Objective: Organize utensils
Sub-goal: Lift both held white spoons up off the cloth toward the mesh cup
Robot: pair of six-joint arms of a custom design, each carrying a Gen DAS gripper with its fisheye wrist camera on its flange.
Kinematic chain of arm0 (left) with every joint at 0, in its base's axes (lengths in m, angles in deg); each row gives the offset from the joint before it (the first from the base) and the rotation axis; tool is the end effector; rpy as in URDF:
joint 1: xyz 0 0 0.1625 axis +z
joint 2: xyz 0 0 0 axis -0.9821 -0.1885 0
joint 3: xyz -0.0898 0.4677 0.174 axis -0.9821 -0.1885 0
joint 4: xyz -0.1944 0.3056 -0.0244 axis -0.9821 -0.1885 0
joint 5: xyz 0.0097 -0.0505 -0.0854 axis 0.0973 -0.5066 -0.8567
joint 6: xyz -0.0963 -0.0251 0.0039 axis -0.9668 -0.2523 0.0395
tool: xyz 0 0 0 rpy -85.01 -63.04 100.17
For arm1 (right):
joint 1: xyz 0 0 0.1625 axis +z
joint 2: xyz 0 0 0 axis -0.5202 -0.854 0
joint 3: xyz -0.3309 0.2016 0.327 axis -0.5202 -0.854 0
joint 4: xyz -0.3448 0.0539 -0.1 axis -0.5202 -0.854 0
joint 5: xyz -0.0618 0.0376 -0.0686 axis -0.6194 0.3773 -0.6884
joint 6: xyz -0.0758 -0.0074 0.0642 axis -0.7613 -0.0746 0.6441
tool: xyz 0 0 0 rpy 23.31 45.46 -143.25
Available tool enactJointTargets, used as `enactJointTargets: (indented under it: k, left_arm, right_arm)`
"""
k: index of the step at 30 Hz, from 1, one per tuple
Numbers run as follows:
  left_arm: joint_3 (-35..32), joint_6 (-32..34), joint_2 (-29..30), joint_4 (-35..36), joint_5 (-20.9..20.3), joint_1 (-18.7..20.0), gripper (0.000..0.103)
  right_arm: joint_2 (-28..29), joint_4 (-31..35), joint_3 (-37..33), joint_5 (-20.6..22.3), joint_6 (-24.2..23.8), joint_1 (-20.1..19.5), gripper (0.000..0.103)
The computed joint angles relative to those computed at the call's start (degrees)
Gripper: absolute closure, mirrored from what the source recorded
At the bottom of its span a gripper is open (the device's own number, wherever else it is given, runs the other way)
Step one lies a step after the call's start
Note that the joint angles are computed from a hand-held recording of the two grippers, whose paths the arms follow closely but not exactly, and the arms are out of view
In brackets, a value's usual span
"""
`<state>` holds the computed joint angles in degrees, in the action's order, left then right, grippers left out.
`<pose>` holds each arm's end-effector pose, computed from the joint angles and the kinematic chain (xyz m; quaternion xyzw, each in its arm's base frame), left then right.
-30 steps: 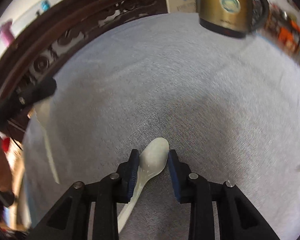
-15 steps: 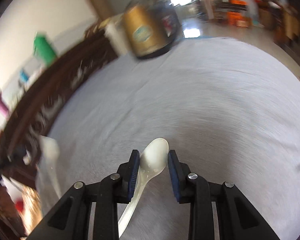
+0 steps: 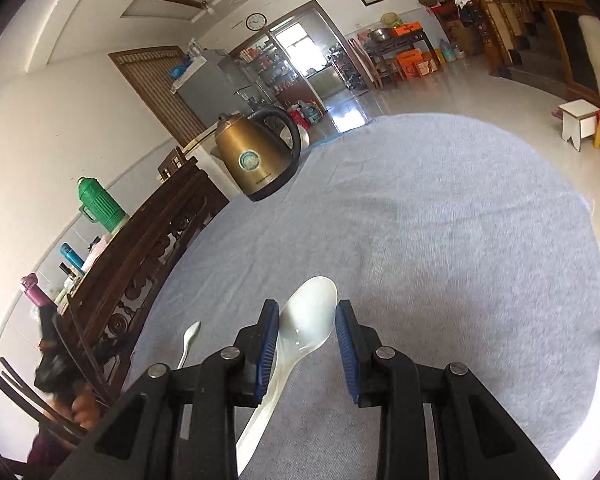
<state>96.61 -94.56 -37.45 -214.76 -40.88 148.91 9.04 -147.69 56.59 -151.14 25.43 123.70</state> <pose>0.0021 -0.5828 0.2869 -0.0235 0.8900 -0.3565 0.2834 0.1612 -0.6099 0.0738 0.1665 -0.9291 0.3288 0.0312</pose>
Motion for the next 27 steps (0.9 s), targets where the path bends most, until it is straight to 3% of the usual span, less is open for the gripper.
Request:
enactJointTargets:
  k: [6,9,10,12,17,20,24,27]
  left_arm:
    - [-11.1,-0.9,6.2,14.8,1.0,2.7,0.054]
    - [-12.7,-0.5,8.4,17.2,2.2,3.2,0.058]
    - [-12.0,1.4,8.9,14.2,2.8,2.9,0.067]
    - [-11.0,3.2,9.3,12.1,2.7,2.8,0.072]
    - [-8.2,3.7,8.0,6.8,1.5,3.4,0.072]
    - [-3.5,3.1,5.9,-0.9,1.2,2.7,0.072]
    - [6.0,4.4,3.4,-18.6,4.3,-0.9,0.072]
    - [13.7,4.7,2.2,-31.6,7.0,-5.1,0.072]
  right_arm:
    - [0.8,0.8,-0.1,0.6,0.4,-0.5,0.072]
    - [0.6,1.2,0.0,0.6,0.2,-0.8,0.072]
    - [0.3,1.3,0.1,0.6,0.0,-0.8,0.072]
    - [0.1,1.5,0.2,0.6,-0.3,-0.8,0.072]
    - [-0.4,-2.4,2.0,1.5,0.2,-0.8,0.072]
    - [-0.9,-7.6,4.3,1.5,0.7,-0.4,0.072]
    - [-1.0,-22.4,9.7,-0.4,0.0,1.2,0.072]
    - [0.2,-37.8,14.2,-0.9,-0.4,2.7,0.072]
